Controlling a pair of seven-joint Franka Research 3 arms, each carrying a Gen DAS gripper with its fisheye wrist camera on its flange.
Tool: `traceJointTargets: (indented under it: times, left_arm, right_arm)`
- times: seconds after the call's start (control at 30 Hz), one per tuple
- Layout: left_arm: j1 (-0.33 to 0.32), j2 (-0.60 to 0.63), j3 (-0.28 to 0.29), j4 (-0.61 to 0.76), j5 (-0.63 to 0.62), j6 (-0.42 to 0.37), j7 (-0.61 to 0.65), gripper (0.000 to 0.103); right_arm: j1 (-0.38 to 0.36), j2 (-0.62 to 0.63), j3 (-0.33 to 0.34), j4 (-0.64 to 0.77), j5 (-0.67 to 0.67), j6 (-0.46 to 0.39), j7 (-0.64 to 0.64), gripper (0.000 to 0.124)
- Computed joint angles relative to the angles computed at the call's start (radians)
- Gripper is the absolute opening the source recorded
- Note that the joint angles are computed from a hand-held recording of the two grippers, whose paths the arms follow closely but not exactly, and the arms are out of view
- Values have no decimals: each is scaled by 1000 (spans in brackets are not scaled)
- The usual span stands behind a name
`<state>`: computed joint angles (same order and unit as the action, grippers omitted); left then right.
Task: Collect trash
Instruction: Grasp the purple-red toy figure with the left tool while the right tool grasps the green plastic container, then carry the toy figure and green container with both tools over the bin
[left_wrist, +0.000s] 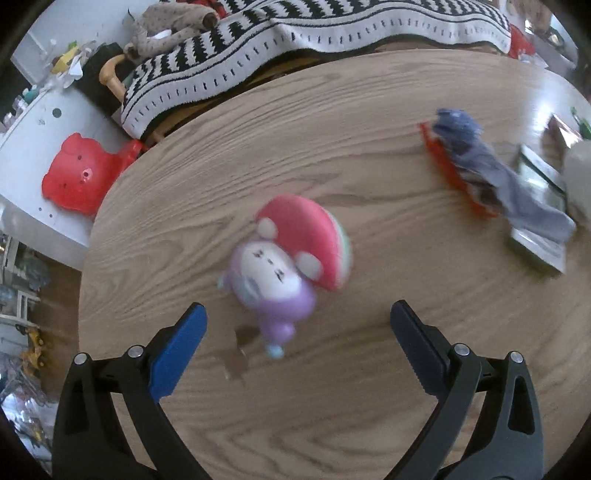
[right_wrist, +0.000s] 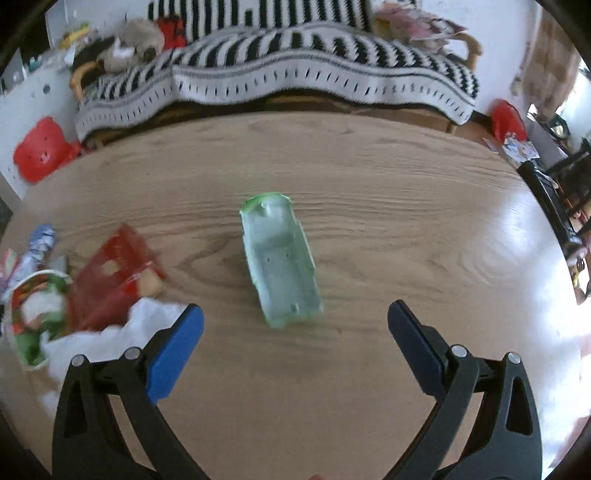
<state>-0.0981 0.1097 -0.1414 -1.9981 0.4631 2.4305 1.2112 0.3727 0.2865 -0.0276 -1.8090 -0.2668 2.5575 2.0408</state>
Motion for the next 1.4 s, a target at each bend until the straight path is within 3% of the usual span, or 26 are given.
traceJointTargets:
  times: [0.3,0.4,0.63,0.67,0.7,0.73,0.8,0.87,0.93,1.1,1.4]
  left_arm:
    - [51,23,2,-18,-196,130,91,97]
    - [73,27,-7,-30,-314,156,146,97]
    - [68,15,3,-77,-286,252,136,98]
    - [70,18,3,-72,-294,248,142,98]
    - [69,16,4,-74,-289,252,137,91]
    - [66,6,8,-84,-272,277,119,65]
    - [64,-2,7,-77,-273,247,108,52]
    - [59,-23,-1,-96,-275,247,121,47]
    - [44,-54,3,-124,-202,253,78,45]
    - [28,-132,-10,-175,-244,252,116,44]
    - [-47,-311,-28,-255,-292,224,133,45]
  right_arm:
    - [-3,85,-18,83,38,33,-46,98]
    - [0,85,-21,82,42,43,-58,98]
    - [5,79,-26,64,47,69,-71,98]
    - [5,75,-26,55,48,82,-73,90]
    - [15,61,-38,39,28,105,-54,78]
    - [15,51,-38,31,31,106,-46,29]
    - [-10,34,-15,15,86,96,-66,32]
    - [9,6,-36,-16,38,97,-25,32]
    - [3,-40,-36,-71,33,123,12,32]
    - [-21,-153,-16,-172,-22,123,79,32]
    - [-118,-423,85,-379,-35,117,114,32]
